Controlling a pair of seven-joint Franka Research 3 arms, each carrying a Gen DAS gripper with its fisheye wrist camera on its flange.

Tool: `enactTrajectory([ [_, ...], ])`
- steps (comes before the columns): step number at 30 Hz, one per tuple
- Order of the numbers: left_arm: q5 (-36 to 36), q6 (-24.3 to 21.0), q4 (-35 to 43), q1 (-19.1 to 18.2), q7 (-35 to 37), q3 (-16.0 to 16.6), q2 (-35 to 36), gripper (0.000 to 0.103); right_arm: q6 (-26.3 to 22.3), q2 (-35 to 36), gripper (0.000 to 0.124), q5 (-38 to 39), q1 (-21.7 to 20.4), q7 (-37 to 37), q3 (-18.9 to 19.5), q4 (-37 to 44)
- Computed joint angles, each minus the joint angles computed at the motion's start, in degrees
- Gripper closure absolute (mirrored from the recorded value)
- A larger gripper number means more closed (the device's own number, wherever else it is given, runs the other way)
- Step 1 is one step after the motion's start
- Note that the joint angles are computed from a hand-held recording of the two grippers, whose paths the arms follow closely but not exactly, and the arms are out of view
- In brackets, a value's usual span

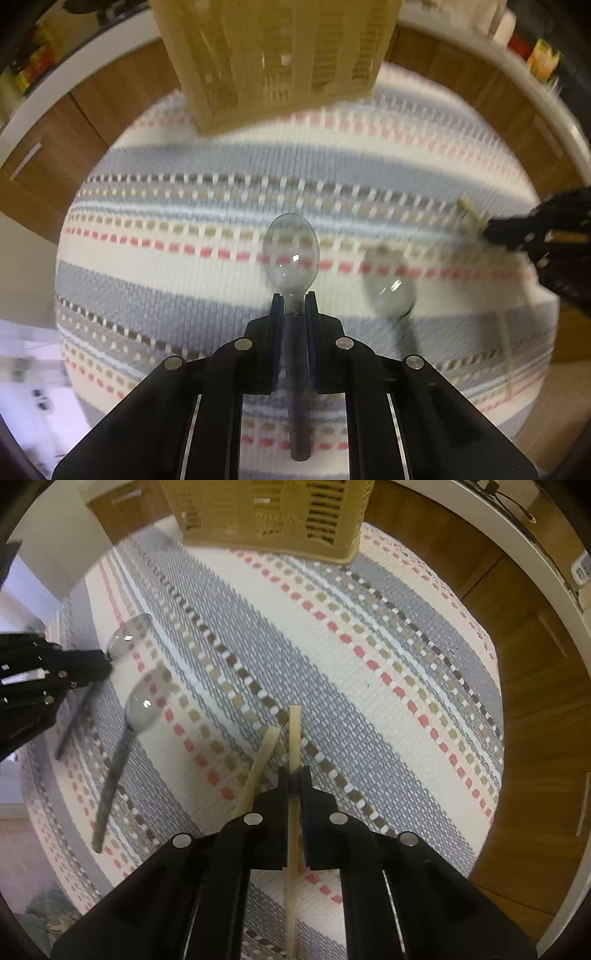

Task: Organize utensils
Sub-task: 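Grasp a clear spoon handle with the left tool while the right tool grasps a chopstick, then lift the clear spoon and chopstick and carry both over the basket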

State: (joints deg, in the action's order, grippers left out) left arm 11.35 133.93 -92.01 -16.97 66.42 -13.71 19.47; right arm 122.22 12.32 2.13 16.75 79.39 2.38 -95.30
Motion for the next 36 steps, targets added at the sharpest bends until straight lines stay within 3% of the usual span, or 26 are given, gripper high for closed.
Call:
enactTrajectory([
  [1,-1.33,4.34,-2.48,0.76,-0.06,-0.33,-1.64,0.094,1.51,-0.72,0.120,1.49,-0.44,-0.68,0.09,-0.55],
  [7,-0.24,18.20,-8.54,1.72,-2.89,0.48,-8.67,0.094,10.23,-3.88,0.120,7.47,-1.68,-4.07,0.60,-1.03],
  [11,4.50,26.88,-8.25,1.81,-7.69,2.12,-10.58,0.094,15.33,-4.33,0.120,13.38,-3.25,-8.44,0.60,0.64],
  [14,10.22,30.65,-4.22,1.31,-13.78,4.06,-9.28,0.094,19.43,-2.78,0.120,17.63,-3.98,-10.49,0.85,4.56],
  [20,22.49,32.61,5.89,-2.27,-26.41,8.53,-4.73,0.093,27.85,2.24,0.120,21.29,-4.01,-10.93,1.57,12.83],
  [23,28.01,33.04,11.44,-3.54,-31.19,10.42,-1.62,0.093,29.29,5.86,0.120,22.88,-4.40,-10.87,2.24,19.00],
  [27,38.71,33.22,18.14,-7.04,-40.78,15.67,2.46,0.093,34.79,10.12,0.120,22.87,-3.90,-10.54,2.82,24.63],
  [31,52.24,33.00,23.73,-10.34,-54.23,21.93,6.42,0.093,44.17,14.44,0.120,21.79,-3.05,-11.14,3.69,27.97],
  [33,57.34,33.23,25.80,-10.81,-60.39,23.52,8.41,0.093,48.73,16.65,0.120,22.27,-3.46,-13.34,5.40,29.41],
  [36,65.19,33.41,25.81,-11.42,-70.23,25.54,9.31,0.093,51.24,19.80,0.120,21.02,-2.96,-12.68,5.16,31.93],
])
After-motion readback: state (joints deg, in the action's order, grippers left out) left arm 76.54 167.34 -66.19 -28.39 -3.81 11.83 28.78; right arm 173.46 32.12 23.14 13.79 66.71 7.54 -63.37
